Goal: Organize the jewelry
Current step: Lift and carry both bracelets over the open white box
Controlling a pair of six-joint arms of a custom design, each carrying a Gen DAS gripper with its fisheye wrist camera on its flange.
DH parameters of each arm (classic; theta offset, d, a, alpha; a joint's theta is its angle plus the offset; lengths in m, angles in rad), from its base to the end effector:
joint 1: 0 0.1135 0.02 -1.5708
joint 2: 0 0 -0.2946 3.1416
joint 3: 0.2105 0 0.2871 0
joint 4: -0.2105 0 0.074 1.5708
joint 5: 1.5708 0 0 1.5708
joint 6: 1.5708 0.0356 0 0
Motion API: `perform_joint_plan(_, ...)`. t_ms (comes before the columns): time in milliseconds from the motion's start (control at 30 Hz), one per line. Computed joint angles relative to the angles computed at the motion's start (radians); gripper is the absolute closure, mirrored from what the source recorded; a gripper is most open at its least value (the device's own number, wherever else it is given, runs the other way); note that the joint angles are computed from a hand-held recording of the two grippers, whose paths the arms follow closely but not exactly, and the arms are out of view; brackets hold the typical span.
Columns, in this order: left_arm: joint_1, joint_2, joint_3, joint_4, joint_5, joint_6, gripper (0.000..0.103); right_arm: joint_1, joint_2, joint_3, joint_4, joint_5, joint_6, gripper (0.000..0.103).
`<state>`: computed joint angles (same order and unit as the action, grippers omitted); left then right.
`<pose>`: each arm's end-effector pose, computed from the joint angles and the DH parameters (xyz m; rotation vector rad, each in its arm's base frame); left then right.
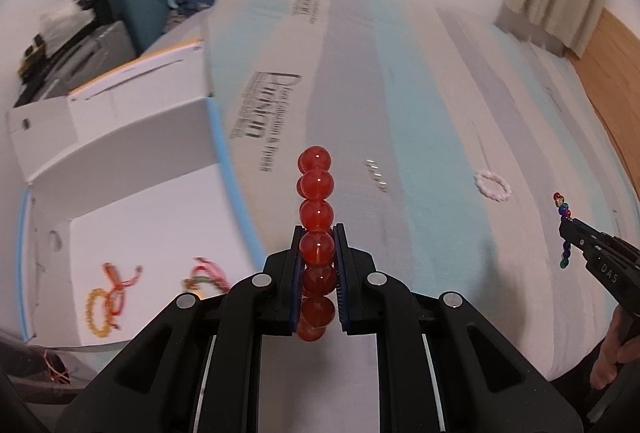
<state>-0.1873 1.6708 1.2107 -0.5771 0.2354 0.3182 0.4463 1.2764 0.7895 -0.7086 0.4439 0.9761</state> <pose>0.3746 -0.0795 0.2422 0.7269 2.4804 -0.2586 0.2318 0.0940 0.2183 0.7794 2.4523 -0.1209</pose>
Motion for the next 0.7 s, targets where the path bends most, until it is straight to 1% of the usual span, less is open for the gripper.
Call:
perform_joint_plan(333,0.225,0.046,0.122,-0.073,0.047,0.096,0.090,0.127,0.288,0.314,0.006,0.024,-0.016,0.086)
perform_joint_plan(700,0.386,0.133,0.253,-0.136,0.087,0.162,0.090,0.215,0.539,0.639,-0.030,0.030,-0.074,0.086)
